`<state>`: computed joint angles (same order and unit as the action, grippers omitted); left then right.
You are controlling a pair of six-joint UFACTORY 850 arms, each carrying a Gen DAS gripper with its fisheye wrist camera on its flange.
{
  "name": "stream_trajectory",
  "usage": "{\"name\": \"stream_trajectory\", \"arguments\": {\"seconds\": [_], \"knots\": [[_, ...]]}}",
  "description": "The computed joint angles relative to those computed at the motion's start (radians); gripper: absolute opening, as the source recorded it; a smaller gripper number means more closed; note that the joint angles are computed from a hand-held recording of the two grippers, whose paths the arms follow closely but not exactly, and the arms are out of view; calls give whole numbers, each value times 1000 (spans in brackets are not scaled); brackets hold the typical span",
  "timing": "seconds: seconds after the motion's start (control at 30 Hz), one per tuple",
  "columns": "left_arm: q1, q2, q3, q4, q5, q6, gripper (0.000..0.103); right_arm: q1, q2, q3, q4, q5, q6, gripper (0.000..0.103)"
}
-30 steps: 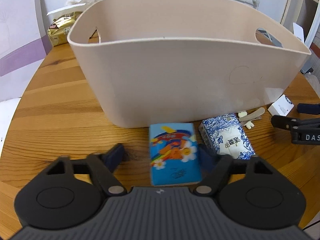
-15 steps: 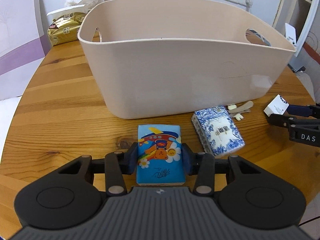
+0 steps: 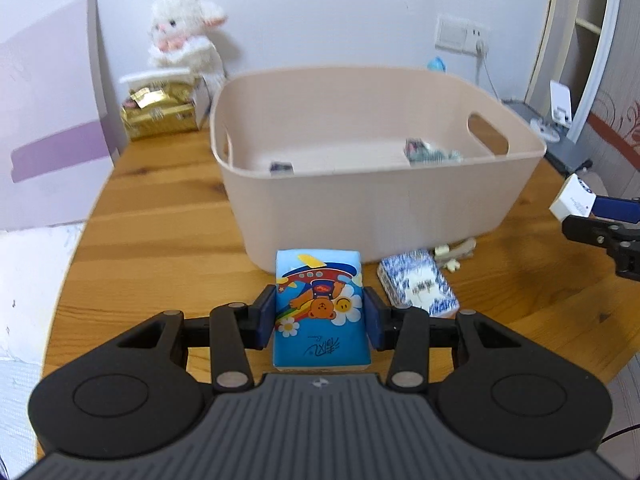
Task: Organize objects
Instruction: 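Carry both items over the basket and open both tools to drop them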
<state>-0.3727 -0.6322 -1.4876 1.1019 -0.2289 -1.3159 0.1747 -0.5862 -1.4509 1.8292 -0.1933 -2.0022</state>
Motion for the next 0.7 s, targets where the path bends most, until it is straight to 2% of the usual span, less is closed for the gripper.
{"name": "stream_trajectory", "arguments": {"seconds": [0.17,0.4,0.57,0.7], "knots": [[-2,39,19,216,-2,-207,47,-1,33,13,204,-34,-207,56],[-5,50,-13,482,-31,-434,47,12,22,-40,380,-38,-392,56],[-1,7,-102,508,-49,-439,47,24,-18,-118,364,-22,-372,56],[1,-57,-212,358,-53,-247,47,35,-62,-195,294,1,-295,56]]}}
